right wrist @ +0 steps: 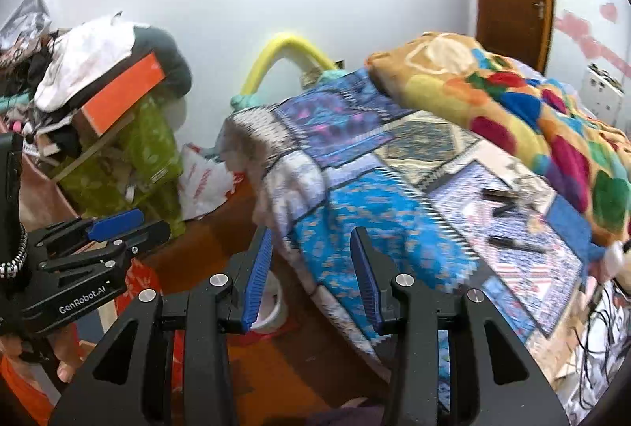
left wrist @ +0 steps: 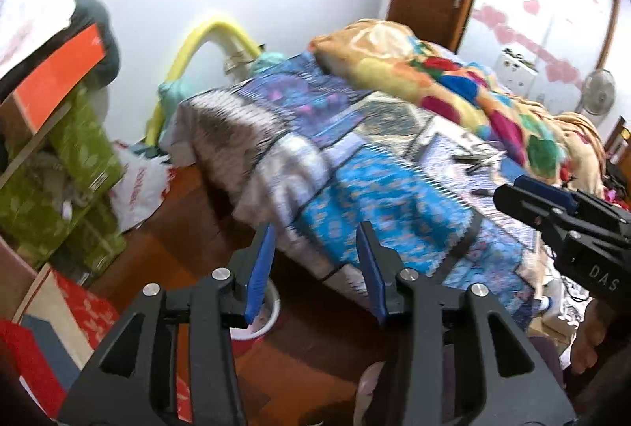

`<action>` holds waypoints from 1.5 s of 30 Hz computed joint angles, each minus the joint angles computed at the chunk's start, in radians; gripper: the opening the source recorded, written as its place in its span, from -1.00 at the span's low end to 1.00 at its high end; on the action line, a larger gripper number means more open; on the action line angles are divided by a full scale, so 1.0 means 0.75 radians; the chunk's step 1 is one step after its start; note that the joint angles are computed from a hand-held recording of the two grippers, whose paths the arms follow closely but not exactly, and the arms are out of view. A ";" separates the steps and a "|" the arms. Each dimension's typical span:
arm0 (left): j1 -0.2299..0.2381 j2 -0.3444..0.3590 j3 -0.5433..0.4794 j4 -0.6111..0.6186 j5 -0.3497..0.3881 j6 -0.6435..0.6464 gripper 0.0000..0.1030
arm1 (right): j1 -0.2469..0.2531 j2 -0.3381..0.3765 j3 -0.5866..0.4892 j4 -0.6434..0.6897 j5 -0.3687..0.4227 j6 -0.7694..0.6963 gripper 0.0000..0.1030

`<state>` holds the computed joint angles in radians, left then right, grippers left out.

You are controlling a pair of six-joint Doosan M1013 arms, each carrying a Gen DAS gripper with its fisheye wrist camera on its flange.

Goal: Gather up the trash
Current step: 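Move both open tools back over the items on the quilt, then grasp the black Sharpie marker with the left tool while the right tool grasps the plastic bag with yellow ring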

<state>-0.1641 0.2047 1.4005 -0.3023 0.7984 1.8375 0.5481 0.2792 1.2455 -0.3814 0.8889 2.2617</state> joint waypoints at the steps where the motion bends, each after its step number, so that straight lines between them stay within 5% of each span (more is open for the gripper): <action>1: -0.014 -0.006 0.004 -0.007 -0.011 0.007 -0.12 | -0.004 -0.023 0.027 -0.029 -0.010 0.035 -0.27; 12: -0.172 0.018 -0.018 -0.060 -0.013 0.075 -0.08 | -0.079 -0.162 0.209 -0.137 -0.003 0.226 -0.26; 20: -0.260 0.129 -0.102 -0.103 0.079 0.081 -0.08 | -0.204 -0.204 0.325 -0.046 0.023 0.257 -0.26; 35: -0.353 0.403 -0.358 -0.020 0.298 0.103 -0.08 | -0.418 -0.149 0.378 0.157 -0.012 0.177 -0.27; 45: -0.377 0.523 -0.479 -0.069 0.356 0.119 -0.08 | -0.518 -0.029 0.252 0.354 -0.040 -0.203 -0.26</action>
